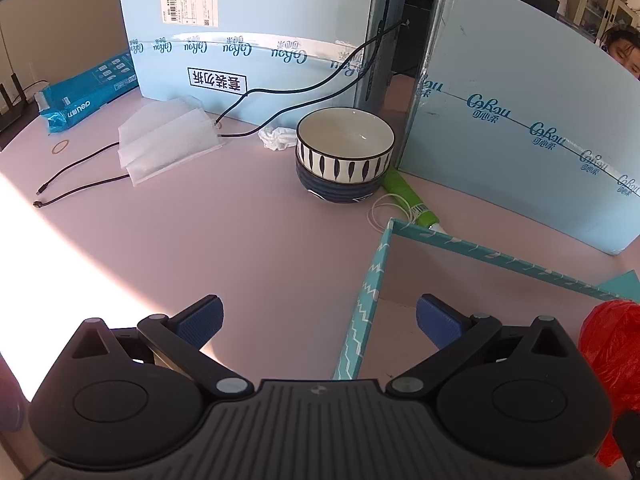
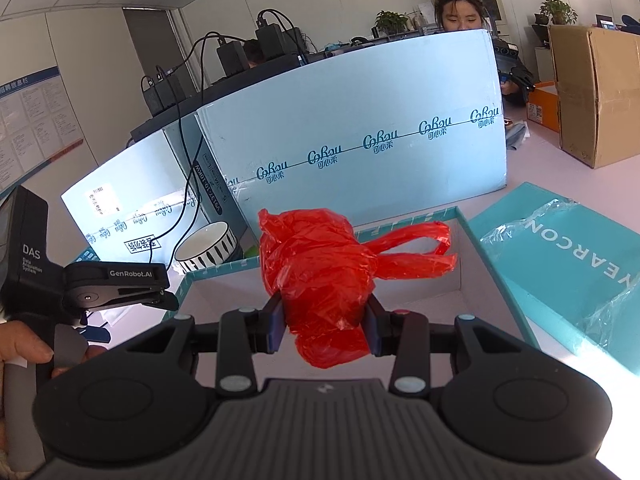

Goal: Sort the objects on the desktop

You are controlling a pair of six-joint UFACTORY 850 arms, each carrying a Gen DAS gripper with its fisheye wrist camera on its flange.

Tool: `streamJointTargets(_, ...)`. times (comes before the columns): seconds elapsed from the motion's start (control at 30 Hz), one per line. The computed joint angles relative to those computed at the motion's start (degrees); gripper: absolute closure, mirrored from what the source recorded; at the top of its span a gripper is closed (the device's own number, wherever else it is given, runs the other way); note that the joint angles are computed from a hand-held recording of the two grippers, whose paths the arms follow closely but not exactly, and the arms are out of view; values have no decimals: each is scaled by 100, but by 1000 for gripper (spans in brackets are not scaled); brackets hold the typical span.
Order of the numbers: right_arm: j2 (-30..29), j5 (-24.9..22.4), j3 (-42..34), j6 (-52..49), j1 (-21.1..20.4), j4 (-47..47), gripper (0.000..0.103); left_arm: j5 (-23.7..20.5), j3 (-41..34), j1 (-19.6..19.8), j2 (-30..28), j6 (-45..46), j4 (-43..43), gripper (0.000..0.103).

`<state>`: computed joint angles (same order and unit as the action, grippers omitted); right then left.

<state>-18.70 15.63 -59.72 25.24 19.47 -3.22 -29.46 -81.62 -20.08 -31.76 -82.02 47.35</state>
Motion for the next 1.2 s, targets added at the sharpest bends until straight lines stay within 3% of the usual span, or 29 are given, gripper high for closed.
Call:
streamJointTargets(0.53, -302, -278, -347, 1486, 15, -1372, 60, -33, -10, 118, -57, 201, -164, 0)
streamJointTargets(0.8, -425, -445, -502, 1400, 88, -1244, 60, -9, -35, 179, -77, 279, -215, 0)
streamJointTargets(0.93, -526, -625, -627, 2106, 93, -1742, 60, 36, -46, 182, -86, 360, -227, 0)
streamJointTargets(1.03, -596, -700, -716, 3255, 81, -2717, 60, 77, -59, 175, -97, 434, -238, 0)
streamJointTargets(1.2, -619, -729, -747, 3518, 114, -3022, 60, 123, -68, 153, -103, 502, -234, 0)
